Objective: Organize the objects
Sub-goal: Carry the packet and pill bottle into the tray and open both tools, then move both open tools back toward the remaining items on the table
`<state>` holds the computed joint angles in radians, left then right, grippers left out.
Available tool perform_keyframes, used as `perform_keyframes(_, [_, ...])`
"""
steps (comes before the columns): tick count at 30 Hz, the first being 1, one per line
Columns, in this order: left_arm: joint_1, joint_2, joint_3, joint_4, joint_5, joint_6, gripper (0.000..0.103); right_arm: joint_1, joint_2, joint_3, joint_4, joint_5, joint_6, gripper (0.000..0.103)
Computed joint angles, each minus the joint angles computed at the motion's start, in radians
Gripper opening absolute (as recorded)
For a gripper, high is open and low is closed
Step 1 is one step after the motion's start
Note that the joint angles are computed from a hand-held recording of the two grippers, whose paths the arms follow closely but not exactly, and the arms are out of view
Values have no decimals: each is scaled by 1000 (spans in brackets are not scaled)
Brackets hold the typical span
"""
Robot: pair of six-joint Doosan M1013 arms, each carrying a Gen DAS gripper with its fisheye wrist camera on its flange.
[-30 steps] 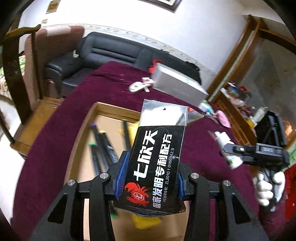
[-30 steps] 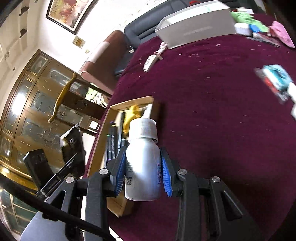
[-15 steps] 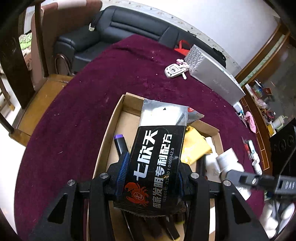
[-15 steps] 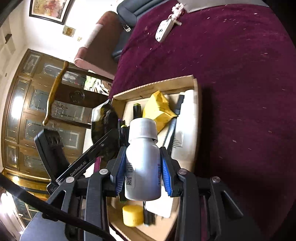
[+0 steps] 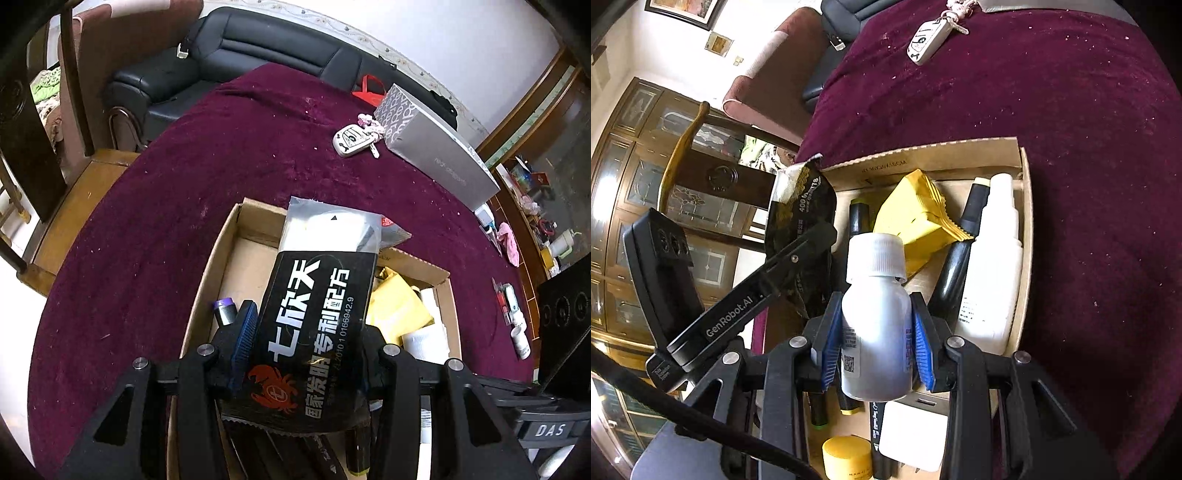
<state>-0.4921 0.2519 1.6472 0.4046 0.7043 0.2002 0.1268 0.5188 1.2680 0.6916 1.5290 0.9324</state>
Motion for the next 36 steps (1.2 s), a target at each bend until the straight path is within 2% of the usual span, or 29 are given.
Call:
perform_keyframes(9, [9, -26, 21, -101, -44, 28, 51, 7, -28, 28, -38, -68, -28, 33])
perform_keyframes(12, [7, -40, 38, -63, -72, -40, 54, 4, -42, 40, -28, -111, -46, 35])
perform_keyframes(20, [-4, -90, 81, -41, -129, -136, 55, -20, -56, 31, -16, -134, -67, 37])
perform_keyframes(22, [-16, -111, 99, -17, -158, -180, 55, -31, -60, 27, -6, -131, -75, 37])
perform_keyframes(24, [-33, -128, 108, 31, -173, -238, 60, -40, -68, 29, -1, -140, -83, 37])
perform_keyframes(26, [-50, -136, 106, 72, -165, -272, 62, -60, -76, 34, 11, -144, -92, 37])
perform_keyframes(32, [-100, -129, 72, 89, -177, -259, 62, -118, -100, 57, 44, -148, -126, 39])
perform_keyframes(36, [-146, -104, 30, 110, -190, -234, 62, -151, -137, 98, 57, -211, -202, 41])
